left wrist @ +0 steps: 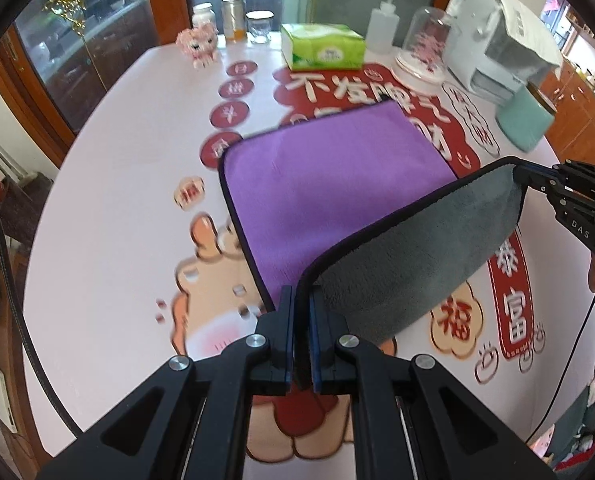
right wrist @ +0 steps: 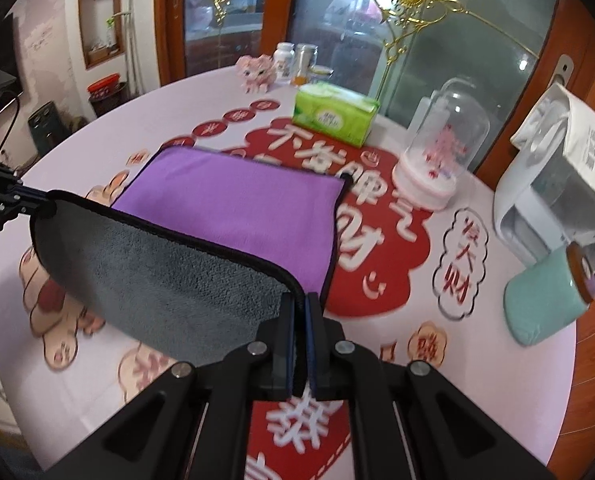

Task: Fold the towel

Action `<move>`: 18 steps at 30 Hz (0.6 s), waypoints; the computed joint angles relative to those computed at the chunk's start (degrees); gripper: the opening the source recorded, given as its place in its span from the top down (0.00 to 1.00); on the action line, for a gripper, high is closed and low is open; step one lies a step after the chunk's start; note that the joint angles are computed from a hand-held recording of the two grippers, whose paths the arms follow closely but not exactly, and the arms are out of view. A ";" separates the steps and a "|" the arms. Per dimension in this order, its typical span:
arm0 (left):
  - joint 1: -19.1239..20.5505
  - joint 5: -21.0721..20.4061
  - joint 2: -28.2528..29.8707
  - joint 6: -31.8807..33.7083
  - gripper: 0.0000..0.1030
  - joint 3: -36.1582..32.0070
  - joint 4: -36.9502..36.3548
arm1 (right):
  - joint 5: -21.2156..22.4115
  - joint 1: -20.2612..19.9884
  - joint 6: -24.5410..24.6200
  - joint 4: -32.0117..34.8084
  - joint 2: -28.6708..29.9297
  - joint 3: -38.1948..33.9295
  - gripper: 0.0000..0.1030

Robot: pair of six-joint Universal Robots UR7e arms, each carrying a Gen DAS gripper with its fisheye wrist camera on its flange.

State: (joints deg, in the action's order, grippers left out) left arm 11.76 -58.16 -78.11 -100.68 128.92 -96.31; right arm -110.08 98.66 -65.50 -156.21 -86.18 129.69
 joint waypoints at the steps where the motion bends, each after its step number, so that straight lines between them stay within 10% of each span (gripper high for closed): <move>1: 0.50 0.68 -0.48 0.01 0.95 -0.19 0.65 | -0.07 0.44 0.60 -0.77 0.83 -0.35 0.95; 18: 10.91 9.92 -3.39 2.29 0.95 -3.17 6.88 | -3.18 5.89 8.29 -13.01 16.45 -7.58 0.95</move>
